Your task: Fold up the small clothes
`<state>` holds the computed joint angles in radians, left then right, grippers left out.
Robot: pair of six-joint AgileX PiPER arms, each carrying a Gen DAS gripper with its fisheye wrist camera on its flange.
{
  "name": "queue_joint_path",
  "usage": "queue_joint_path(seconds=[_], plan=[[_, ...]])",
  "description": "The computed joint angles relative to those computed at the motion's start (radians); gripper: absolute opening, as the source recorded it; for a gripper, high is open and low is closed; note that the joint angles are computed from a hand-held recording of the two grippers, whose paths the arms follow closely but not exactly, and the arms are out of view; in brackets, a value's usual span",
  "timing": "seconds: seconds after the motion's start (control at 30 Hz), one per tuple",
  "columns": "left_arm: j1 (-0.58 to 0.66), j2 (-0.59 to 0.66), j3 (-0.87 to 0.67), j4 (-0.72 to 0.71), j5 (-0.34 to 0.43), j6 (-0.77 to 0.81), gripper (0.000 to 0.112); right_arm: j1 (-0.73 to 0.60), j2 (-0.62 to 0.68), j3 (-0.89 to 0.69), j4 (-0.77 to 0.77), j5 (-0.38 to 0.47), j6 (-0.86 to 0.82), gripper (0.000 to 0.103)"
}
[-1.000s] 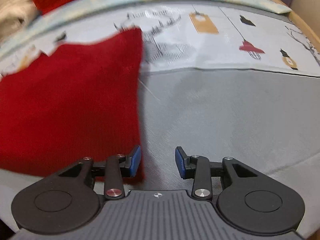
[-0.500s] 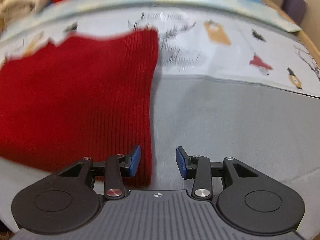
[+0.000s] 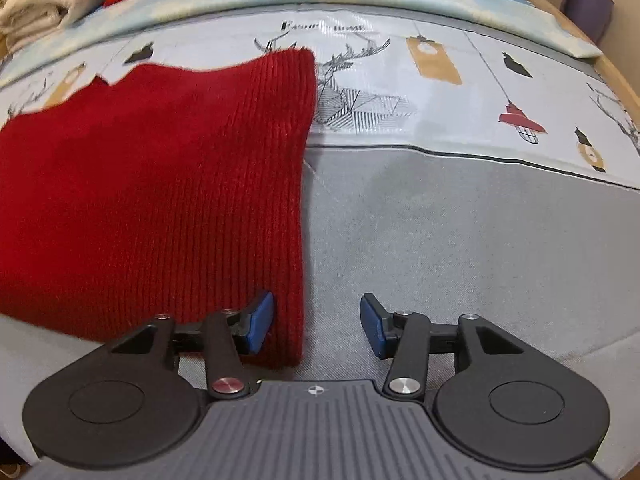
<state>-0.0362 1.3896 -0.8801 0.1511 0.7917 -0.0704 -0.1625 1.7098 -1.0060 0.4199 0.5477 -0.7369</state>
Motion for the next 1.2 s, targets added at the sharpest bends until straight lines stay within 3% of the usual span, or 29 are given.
queue_joint_path(seconds=[0.13,0.23,0.37,0.57,0.73,1.0,1.2], plan=[[0.041,-0.062,0.018,-0.060,-0.069,0.004,0.062,-0.021,-0.049,0.036,0.132,-0.050,-0.113,0.050],[0.038,-0.115,0.036,-0.015,-0.119,-0.069,0.064,-0.030,-0.095,0.071,0.242,-0.097,-0.206,0.050],[0.030,-0.208,0.058,0.082,-0.154,-0.206,0.082,-0.016,-0.160,0.126,0.404,-0.178,-0.378,0.050],[0.084,-0.262,-0.055,0.037,0.010,-0.268,0.086,0.021,-0.255,0.192,0.611,-0.211,-0.542,0.050],[0.062,-0.366,-0.009,0.141,0.031,-0.385,0.087,0.079,-0.321,0.238,0.648,-0.220,-0.541,0.050],[0.006,-0.389,0.052,0.275,0.018,-0.510,0.088,0.166,-0.393,0.296,0.597,-0.231,-0.432,0.050],[0.078,-0.353,0.056,0.206,-0.021,-0.452,0.088,0.241,-0.412,0.318,0.569,-0.268,-0.388,0.050]])
